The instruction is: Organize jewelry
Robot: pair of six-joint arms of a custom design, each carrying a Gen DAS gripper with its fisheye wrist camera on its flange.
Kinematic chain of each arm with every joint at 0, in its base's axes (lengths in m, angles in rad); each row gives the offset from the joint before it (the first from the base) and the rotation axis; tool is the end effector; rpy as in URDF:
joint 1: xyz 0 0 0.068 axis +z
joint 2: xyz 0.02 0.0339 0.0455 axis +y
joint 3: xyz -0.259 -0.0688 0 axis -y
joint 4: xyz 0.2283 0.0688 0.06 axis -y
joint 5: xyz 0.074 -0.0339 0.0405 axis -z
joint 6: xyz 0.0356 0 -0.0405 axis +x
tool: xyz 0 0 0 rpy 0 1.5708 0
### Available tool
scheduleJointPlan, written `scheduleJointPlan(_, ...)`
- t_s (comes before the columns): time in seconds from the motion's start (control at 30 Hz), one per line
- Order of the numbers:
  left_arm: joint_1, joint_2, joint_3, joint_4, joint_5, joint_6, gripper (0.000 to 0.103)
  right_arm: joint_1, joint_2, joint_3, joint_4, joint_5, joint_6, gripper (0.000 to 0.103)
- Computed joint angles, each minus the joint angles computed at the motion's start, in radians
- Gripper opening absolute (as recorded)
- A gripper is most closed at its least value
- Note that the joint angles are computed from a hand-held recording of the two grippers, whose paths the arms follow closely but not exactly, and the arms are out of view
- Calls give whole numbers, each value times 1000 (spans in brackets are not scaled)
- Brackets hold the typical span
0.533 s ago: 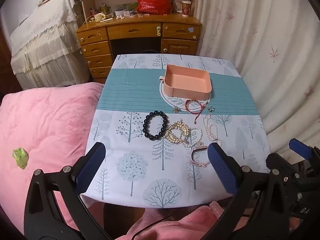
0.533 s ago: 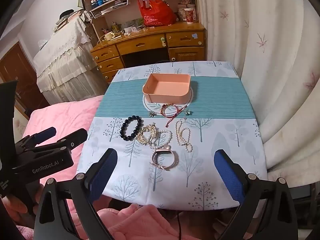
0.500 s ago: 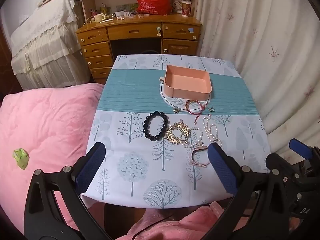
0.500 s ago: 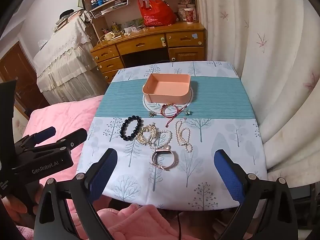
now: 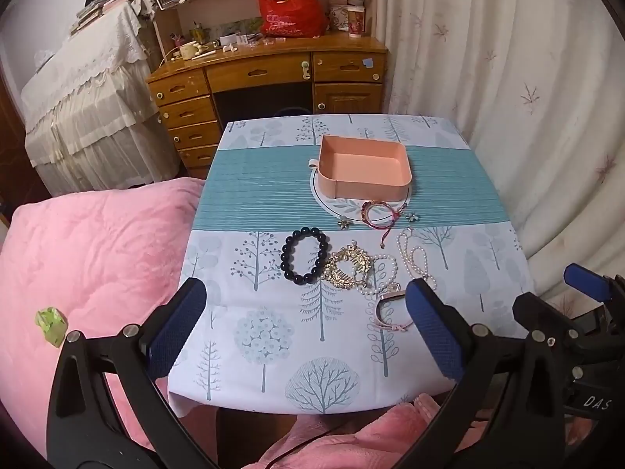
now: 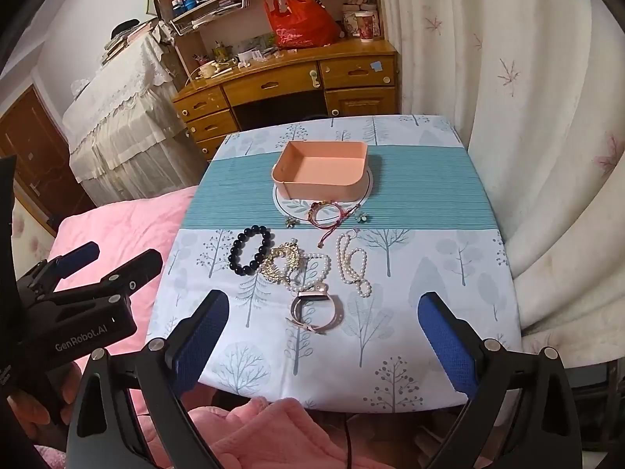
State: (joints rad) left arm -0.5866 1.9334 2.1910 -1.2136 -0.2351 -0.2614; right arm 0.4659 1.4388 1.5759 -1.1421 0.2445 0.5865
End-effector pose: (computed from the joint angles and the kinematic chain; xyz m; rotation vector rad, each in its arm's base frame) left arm 0.3211 -0.2034 0.3831 0.3107 2.4703 -0.0571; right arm 0.2380 0.1100 0.3693 0.2429 2.5219 0.1007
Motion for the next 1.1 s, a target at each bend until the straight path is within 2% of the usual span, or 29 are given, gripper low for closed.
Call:
scheduleJointPlan(0.27,-2,25,51,-30,-5,-8,102,-14,-5,4,-5,-13,-14,99)
scheduleJointPlan(0.63,2,17,14,-10,-1,-14,102,-25,13,26,-16,-17,-31,99)
scheduleJointPlan(1.1,49,17,-12,-1,68,-11,102,-43,9,34,-29,-7,-32,99)
